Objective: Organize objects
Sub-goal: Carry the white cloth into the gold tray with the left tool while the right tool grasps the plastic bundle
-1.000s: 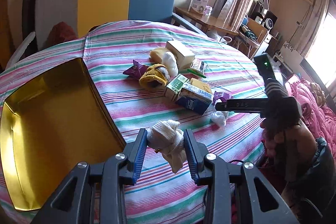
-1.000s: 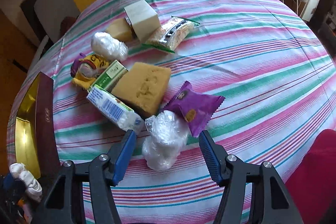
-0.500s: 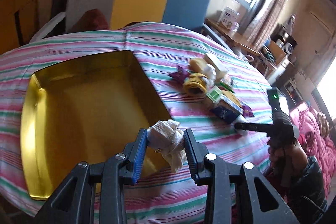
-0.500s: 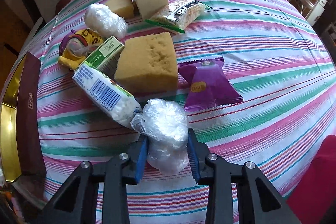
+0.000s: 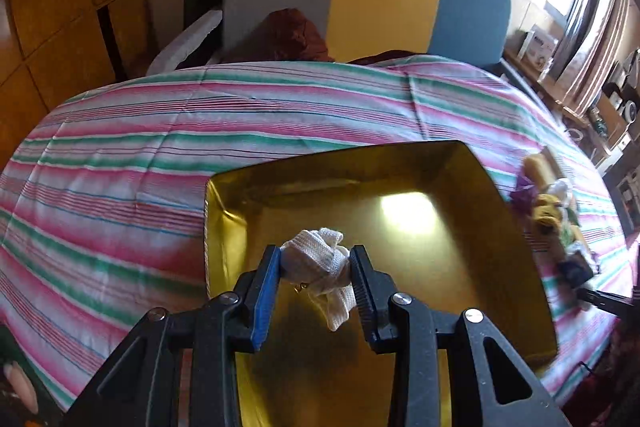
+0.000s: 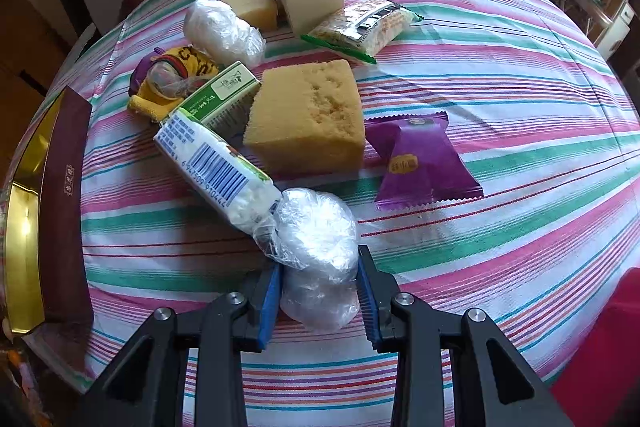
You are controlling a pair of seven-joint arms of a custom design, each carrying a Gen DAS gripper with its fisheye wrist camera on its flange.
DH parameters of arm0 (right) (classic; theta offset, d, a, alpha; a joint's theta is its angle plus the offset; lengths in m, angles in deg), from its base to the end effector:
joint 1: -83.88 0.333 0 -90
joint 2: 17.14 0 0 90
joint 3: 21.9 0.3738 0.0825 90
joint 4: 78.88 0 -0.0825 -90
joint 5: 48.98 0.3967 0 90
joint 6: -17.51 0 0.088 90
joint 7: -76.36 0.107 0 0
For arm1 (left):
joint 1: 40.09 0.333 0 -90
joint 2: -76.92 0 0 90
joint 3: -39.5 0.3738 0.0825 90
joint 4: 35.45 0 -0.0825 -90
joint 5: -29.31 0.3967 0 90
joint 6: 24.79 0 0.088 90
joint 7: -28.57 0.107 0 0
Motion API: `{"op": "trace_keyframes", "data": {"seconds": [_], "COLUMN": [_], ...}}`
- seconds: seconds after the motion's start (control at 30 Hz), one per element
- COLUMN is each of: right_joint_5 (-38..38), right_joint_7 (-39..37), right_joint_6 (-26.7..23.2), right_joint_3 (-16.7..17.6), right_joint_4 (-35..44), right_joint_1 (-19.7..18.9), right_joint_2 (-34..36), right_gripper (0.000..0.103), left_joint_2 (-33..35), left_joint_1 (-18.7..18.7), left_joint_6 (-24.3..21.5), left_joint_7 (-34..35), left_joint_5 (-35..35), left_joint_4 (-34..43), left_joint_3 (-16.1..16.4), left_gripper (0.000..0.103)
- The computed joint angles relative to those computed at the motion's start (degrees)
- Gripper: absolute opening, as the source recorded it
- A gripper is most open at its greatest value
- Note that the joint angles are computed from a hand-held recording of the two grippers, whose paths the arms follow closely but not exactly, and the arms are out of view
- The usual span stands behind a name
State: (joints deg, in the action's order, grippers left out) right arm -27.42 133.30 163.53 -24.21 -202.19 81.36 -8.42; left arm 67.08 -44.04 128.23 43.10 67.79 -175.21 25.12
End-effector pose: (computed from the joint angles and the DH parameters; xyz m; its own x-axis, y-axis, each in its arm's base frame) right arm 0.5963 -0.0545 0.4025 0.2217 -0.9684 -0.1146 -0.9329 -0.1764 -0.3140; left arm 0.4621 -0.1762 0.4517 0.4079 -0.9094 0.0816 -0.7451 -0.3832 -0.5458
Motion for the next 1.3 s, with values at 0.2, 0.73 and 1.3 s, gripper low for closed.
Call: {"op": "trace_keyframes", "data": {"seconds": [0.2, 0.73, 1.3], "right_joint_5": [-0.3, -0.4, -2.3], "right_joint_7": [-0.4, -0.2, -1.1], "right_joint_6": [-0.4, -0.4, 1.1], "right_joint_3": [-0.2, -0.1, -0.4], "right_joint_4": [-0.1, 0.3, -0.7], "right_joint_1": [-0.2, -0.3, -0.4], "right_joint_2": [-0.1, 0.4, -0.3], "right_gripper": [0.035, 0.035, 0.035], "left_joint_2": [5.6, 9.3, -1.8], "left_joint_1": [0.7, 0.0, -0.2], "left_joint_6": [-0.2, -2.7, -7.4], "left_joint_7": [5.6, 6.6, -8.4], "left_joint_5": [-1.3, 0.1, 7.8], "left_joint_4": [2.9, 5.4, 1.3], "left_joint_3": [2.9, 5.6, 0.0], "left_gripper": [0.035, 0.038, 0.045]}}
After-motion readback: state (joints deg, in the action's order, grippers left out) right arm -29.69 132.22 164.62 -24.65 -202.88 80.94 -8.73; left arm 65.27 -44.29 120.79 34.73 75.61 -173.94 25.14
